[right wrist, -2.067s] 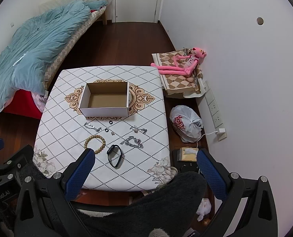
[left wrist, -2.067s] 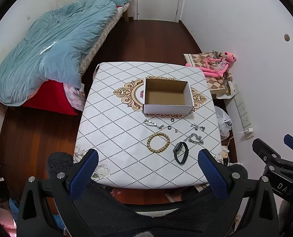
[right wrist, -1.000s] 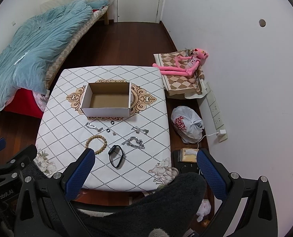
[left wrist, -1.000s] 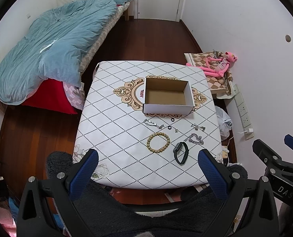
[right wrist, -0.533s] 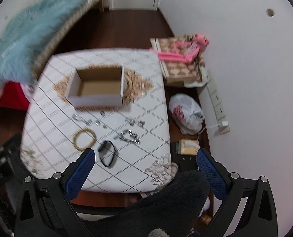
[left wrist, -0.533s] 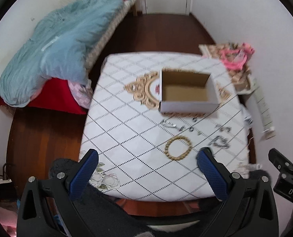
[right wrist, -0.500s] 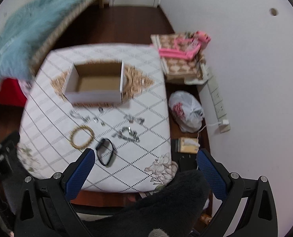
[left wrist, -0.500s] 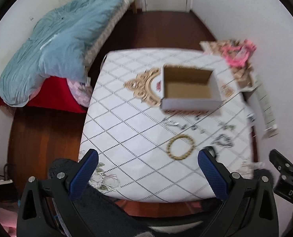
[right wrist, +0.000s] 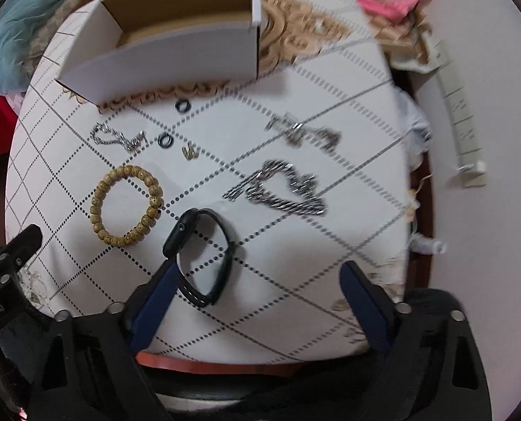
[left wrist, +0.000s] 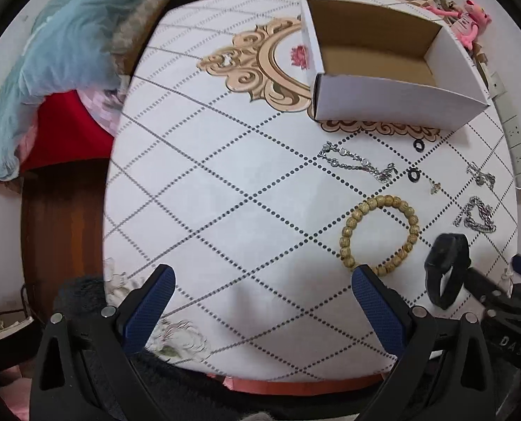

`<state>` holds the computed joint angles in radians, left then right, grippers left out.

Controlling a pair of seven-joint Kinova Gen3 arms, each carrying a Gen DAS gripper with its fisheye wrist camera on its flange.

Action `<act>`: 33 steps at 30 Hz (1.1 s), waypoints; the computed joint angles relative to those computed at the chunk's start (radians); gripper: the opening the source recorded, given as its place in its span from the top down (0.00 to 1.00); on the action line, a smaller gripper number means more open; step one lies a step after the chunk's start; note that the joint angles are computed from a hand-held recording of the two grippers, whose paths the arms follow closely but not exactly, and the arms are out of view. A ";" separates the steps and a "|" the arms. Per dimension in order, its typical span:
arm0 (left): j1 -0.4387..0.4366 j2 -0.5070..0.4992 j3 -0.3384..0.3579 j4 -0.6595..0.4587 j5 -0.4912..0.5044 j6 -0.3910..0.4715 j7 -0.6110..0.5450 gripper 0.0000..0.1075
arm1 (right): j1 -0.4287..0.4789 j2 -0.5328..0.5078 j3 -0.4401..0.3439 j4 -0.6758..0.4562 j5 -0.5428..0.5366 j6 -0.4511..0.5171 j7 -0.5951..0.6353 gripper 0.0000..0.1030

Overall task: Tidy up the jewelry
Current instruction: 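Grasp the wooden bead bracelet with the left tool while the right tool grasps the black watch band, then carry the bracelet and watch band into the white box and open both tools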

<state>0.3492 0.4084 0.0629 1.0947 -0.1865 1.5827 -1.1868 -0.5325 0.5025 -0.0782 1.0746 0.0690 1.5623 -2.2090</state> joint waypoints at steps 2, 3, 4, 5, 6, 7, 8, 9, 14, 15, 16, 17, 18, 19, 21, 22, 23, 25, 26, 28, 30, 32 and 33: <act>-0.005 0.012 -0.001 0.001 0.006 -0.005 0.003 0.04 | 0.013 0.010 -0.005 0.020 -0.024 -0.024 -0.002 0.15; -0.007 0.019 0.000 -0.003 0.012 -0.004 0.003 0.04 | 0.019 0.014 -0.007 0.028 -0.034 -0.035 -0.003 0.19; -0.010 0.023 0.000 -0.005 0.018 -0.004 0.002 0.04 | 0.025 0.017 -0.009 0.039 -0.046 -0.049 -0.002 0.22; -0.013 0.028 0.002 -0.007 0.026 -0.003 0.000 0.04 | 0.028 0.022 -0.010 0.044 -0.052 -0.055 -0.001 0.23; -0.017 0.033 0.004 -0.011 0.035 0.000 -0.005 0.04 | 0.031 0.025 -0.011 0.056 -0.059 -0.069 -0.003 0.26; -0.018 0.037 0.005 -0.013 0.041 0.003 -0.007 0.04 | 0.036 0.024 -0.012 0.065 -0.066 -0.078 0.000 0.31; -0.017 0.041 0.005 -0.015 0.046 0.006 -0.009 0.04 | 0.039 0.023 -0.013 0.075 -0.072 -0.089 -0.001 0.33; -0.018 0.044 0.006 -0.017 0.051 0.007 -0.013 0.04 | 0.041 0.022 -0.014 0.088 -0.077 -0.103 -0.001 0.39; -0.022 0.060 0.007 -0.020 0.076 0.010 -0.019 0.05 | 0.009 0.026 -0.009 0.095 -0.042 -0.117 -0.009 0.80; -0.024 0.061 0.008 -0.019 0.085 0.007 -0.019 0.05 | 0.015 0.020 -0.013 0.099 -0.053 -0.124 -0.007 0.93; -0.031 0.060 0.011 -0.012 0.099 -0.005 -0.024 0.05 | 0.015 0.013 -0.011 0.104 -0.053 -0.128 -0.014 0.93; -0.036 0.059 0.015 -0.004 0.111 -0.019 -0.031 0.05 | 0.013 0.006 -0.008 0.101 -0.048 -0.126 -0.020 0.94; -0.031 0.060 0.017 0.000 0.115 -0.030 -0.030 0.05 | 0.014 -0.001 -0.007 0.100 -0.044 -0.123 -0.023 0.94; -0.029 0.059 0.018 0.006 0.116 -0.042 -0.036 0.09 | 0.014 -0.006 -0.006 0.102 -0.043 -0.121 -0.027 0.94; -0.018 0.072 0.022 0.005 0.110 -0.054 -0.050 0.24 | 0.017 -0.021 -0.006 0.111 -0.040 -0.122 -0.032 0.94; -0.015 0.082 0.023 -0.002 0.111 -0.049 -0.057 0.38 | 0.018 -0.025 -0.007 0.114 -0.038 -0.123 -0.035 0.94; -0.015 0.089 0.026 -0.004 0.119 -0.050 -0.065 0.45 | 0.020 -0.032 -0.007 0.121 -0.038 -0.126 -0.038 0.93; -0.018 0.097 0.030 0.000 0.136 -0.065 -0.078 0.68 | 0.029 -0.043 -0.007 0.121 -0.038 -0.120 -0.036 0.93; -0.023 0.104 0.035 -0.001 0.145 -0.073 -0.089 0.73 | 0.031 -0.045 -0.007 0.113 -0.039 -0.112 -0.038 0.93; -0.012 0.102 0.032 0.006 0.139 -0.101 -0.105 0.77 | 0.034 -0.052 -0.008 0.119 -0.041 -0.116 -0.045 0.93; -0.003 0.100 0.031 0.011 0.136 -0.120 -0.116 0.91 | 0.037 -0.057 -0.007 0.124 -0.036 -0.118 -0.046 0.93; -0.002 0.099 0.028 0.014 0.138 -0.130 -0.116 0.94 | 0.039 -0.062 -0.008 0.134 -0.032 -0.128 -0.047 0.93; -0.005 0.097 0.027 0.019 0.145 -0.140 -0.114 0.94 | 0.045 -0.059 -0.007 0.128 -0.032 -0.127 -0.042 0.93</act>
<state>0.3442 0.5053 0.0903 1.1134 -0.0413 1.4422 -1.3007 -0.4877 0.4432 -0.0853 1.2028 0.0368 1.4355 -2.2510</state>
